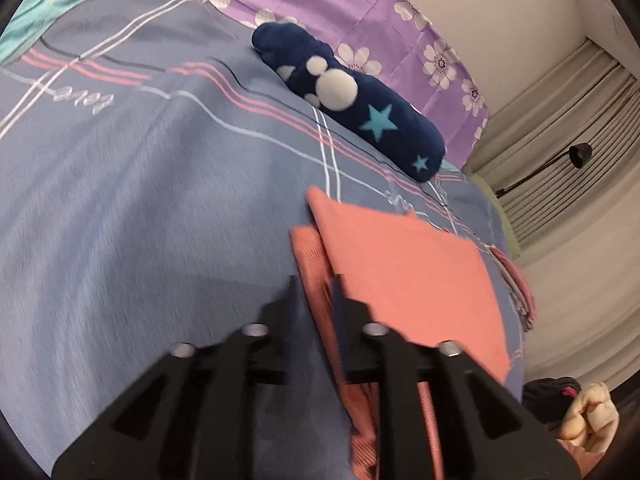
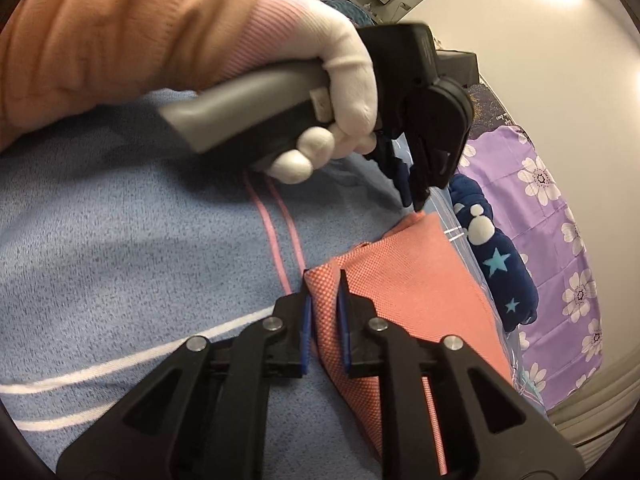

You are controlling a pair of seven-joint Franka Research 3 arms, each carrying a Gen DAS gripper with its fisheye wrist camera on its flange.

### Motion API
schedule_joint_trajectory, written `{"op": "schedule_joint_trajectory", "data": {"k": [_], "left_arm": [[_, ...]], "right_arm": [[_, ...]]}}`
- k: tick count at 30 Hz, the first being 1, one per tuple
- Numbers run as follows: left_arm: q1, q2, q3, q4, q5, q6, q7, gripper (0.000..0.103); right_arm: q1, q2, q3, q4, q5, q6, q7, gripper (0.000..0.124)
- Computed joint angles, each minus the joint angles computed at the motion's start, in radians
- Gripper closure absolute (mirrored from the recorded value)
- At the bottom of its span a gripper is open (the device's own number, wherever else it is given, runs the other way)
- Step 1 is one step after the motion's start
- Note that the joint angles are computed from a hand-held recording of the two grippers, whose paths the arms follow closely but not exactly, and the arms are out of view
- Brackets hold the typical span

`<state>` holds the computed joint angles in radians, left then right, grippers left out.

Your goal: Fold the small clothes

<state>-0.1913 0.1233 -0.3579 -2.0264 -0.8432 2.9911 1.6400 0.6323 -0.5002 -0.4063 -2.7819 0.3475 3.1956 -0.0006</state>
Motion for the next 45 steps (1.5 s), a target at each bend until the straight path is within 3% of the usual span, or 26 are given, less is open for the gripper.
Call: {"op": "schedule_joint_trajectory", "data": {"k": [2,7,10,12,15,21,23,25,27,28,29,30,31,34,36,38,40,45], "left_arm": [[0.002,-0.018,-0.011,-0.017,-0.047,0.011,0.022,0.062],[-0.011,-0.033,-0.021,-0.007,-0.294,0.041,0.217,0.052],[-0.034,-0.032,0.004,-0.009,-0.275,0.047,0.192,0.052],[-0.033,-0.024,0.003,0.002,-0.335,0.038,0.240,0.051],[-0.042,-0.003,0.018,0.007,-0.274,0.010,0.195,0.051],[-0.023,0.039,-0.004,0.049,-0.265,0.025,0.218,0.052],[-0.015,0.055,-0.010,0.064,-0.244,0.025,0.201,0.061],[-0.003,0.073,-0.016,0.081,-0.213,0.014,0.176,0.097],[-0.028,0.075,0.004,0.067,-0.087,0.074,0.072,0.102],[-0.066,0.065,0.039,0.054,-0.010,0.116,0.024,0.103],[-0.128,0.051,0.108,0.026,0.138,0.176,-0.095,0.103],[-0.157,0.042,0.149,0.014,0.215,0.193,-0.164,0.103],[-0.152,0.038,0.155,0.015,0.223,0.188,-0.183,0.103],[-0.085,0.034,0.119,0.007,0.219,0.153,-0.236,0.103],[0.019,0.022,0.002,-0.001,0.081,0.130,-0.107,0.103],[0.065,0.003,-0.052,-0.018,0.012,0.099,-0.044,0.087],[0.065,-0.019,-0.063,-0.036,-0.035,0.084,0.008,0.067],[0.017,-0.045,-0.044,-0.038,-0.143,0.038,0.157,0.054]], "right_arm": [[-0.003,-0.001,0.002,0.001,0.003,-0.007,0.002,0.111],[-0.007,-0.002,0.008,-0.002,0.010,-0.009,0.000,0.111],[-0.006,-0.002,0.007,-0.001,0.013,-0.009,-0.003,0.111],[-0.005,0.002,0.007,0.001,0.013,-0.007,-0.005,0.111],[-0.002,0.006,0.005,-0.001,0.013,0.002,-0.008,0.111],[0.003,0.010,0.001,-0.002,0.006,0.009,-0.005,0.111],[0.005,0.010,-0.002,-0.005,0.001,0.016,-0.003,0.111],[0.011,0.004,-0.008,-0.010,-0.003,0.020,0.000,0.111],[0.046,-0.020,-0.049,-0.012,-0.003,0.013,-0.003,0.116],[0.072,-0.048,-0.080,-0.012,0.000,-0.004,-0.013,0.118],[0.084,-0.070,-0.096,-0.011,0.007,-0.022,-0.020,0.118],[0.092,-0.088,-0.108,-0.004,0.020,-0.040,-0.024,0.119],[0.086,-0.089,-0.102,0.003,0.033,-0.057,-0.025,0.119],[0.042,-0.062,-0.051,0.009,0.060,-0.070,-0.033,0.118],[0.054,-0.083,-0.053,-0.018,0.067,-0.033,-0.069,0.113],[0.043,-0.110,-0.050,-0.030,0.060,-0.058,-0.088,0.108],[0.017,-0.134,-0.028,-0.052,0.054,-0.061,-0.108,0.106],[-0.088,-0.146,0.054,-0.063,0.053,-0.079,-0.081,0.094]]}}
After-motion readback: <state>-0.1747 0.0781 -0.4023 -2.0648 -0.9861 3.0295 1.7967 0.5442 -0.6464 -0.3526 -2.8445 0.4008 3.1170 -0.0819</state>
